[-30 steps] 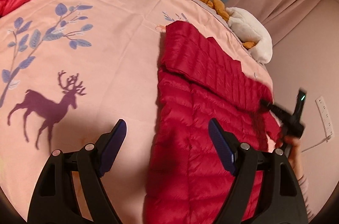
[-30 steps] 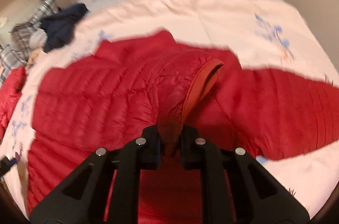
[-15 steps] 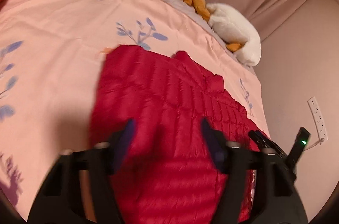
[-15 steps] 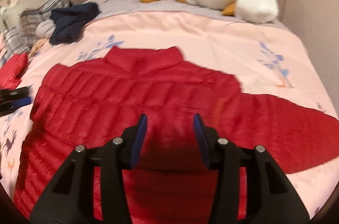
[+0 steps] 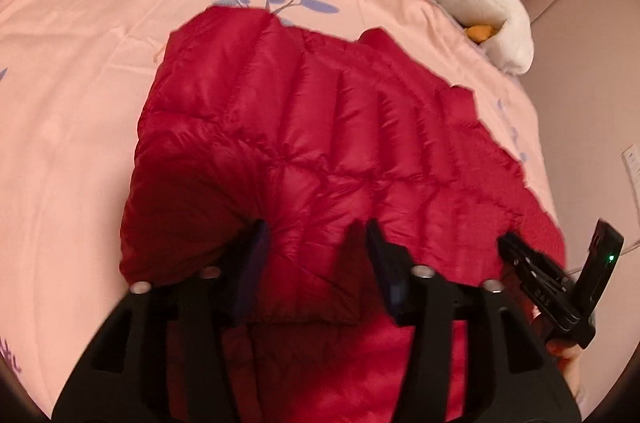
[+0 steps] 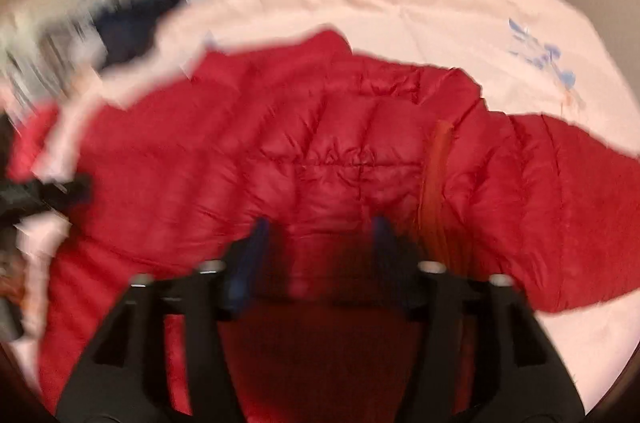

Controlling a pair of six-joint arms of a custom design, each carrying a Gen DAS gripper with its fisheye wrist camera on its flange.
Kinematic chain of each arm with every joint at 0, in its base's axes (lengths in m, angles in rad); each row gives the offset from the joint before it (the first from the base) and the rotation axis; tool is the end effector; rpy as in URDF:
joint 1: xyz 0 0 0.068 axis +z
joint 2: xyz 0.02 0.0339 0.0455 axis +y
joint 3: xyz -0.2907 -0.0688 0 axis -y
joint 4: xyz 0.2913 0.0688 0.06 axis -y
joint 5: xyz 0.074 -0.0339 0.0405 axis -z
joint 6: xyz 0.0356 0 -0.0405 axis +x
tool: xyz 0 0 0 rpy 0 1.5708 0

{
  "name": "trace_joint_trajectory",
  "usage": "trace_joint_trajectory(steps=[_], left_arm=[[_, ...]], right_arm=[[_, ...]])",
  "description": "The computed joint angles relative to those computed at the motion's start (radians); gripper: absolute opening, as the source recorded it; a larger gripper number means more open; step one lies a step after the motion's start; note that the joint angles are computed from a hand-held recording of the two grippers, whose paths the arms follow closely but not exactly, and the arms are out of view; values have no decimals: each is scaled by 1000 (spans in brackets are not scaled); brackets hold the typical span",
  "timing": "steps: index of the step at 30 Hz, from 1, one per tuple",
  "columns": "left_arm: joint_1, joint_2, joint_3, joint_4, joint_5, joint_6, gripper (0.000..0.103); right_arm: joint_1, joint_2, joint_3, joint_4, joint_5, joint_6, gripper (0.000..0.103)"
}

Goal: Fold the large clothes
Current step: 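Grasp the other sleeve with the right tool and fold it across the body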

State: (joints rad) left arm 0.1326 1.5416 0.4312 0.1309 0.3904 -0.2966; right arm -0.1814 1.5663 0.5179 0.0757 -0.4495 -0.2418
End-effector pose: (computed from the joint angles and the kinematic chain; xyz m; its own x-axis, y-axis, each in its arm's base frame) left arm 0.2539 0.0202 0.0810 -0.8127 -0.3811 -0.4408 -0.1563 0.8714 -0.4651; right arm 0.2740 -0.0345 0.0940 -0.7705 -0.0779 -0.6327 -0.2705 0.9387 0.2138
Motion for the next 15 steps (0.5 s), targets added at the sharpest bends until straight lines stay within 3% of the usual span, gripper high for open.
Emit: trace_joint_trajectory(steps=[2, 3, 6, 10, 13, 15], left_arm=[[14, -108, -48, -21, 23, -13, 71], [19, -161, -70, -41, 29, -1, 80], [71, -377, -165, -126, 76, 57, 88], [302, -688, -252, -399, 264, 205, 89], [526, -843, -270, -635, 372, 365, 91], [629, -863, -266, -731, 412, 458, 91]], right_arm=[[-149, -91, -35, -45, -143, -25, 80], [-231, -115, -35, -80, -189, -55, 80], [-450, -83, 15, -171, -275, -155, 82], [-745, 116, 205, -302, -329, -209, 83], [-900, 308, 397, -398, -364, -149, 83], [-945, 396, 501, -444, -377, -96, 83]])
